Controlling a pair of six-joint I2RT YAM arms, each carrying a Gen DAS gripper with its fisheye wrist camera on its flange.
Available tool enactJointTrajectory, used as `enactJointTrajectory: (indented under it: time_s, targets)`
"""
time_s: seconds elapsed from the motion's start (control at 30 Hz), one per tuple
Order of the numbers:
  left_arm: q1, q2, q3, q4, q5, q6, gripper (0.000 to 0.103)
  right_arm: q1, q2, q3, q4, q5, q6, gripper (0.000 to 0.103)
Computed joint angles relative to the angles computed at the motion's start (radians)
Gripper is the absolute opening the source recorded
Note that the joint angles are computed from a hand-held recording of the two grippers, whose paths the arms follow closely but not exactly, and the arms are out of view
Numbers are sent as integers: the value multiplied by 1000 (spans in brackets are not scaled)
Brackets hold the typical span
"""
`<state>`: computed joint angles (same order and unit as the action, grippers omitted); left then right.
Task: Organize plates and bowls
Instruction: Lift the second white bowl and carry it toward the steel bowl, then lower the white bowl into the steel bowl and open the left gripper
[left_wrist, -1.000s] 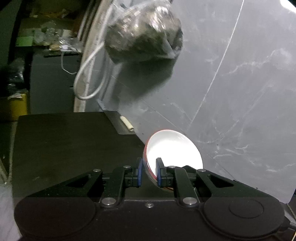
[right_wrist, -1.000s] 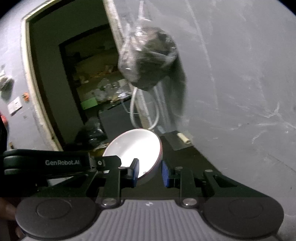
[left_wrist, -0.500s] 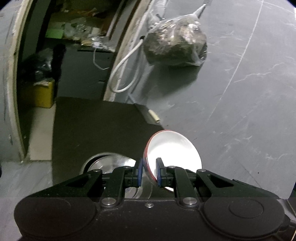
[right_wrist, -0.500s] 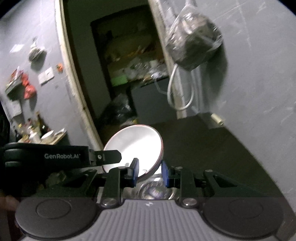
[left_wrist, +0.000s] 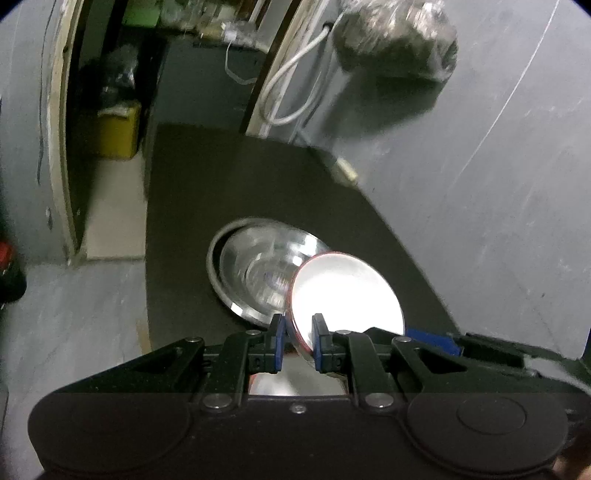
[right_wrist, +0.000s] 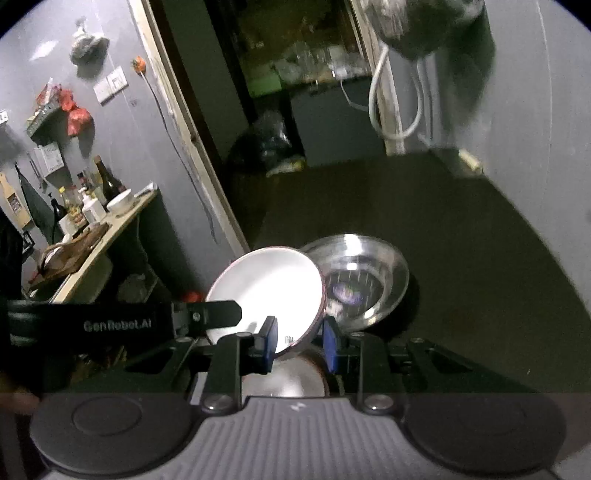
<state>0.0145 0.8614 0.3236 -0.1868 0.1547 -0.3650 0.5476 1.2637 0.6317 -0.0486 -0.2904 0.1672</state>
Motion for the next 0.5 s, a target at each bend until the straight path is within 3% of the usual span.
enactJointTrajectory:
  time_s: [0.5]
  targets:
    - [-17, 19, -36, -68, -18, -15, 16, 12, 84, 48, -146, -34, -44, 30]
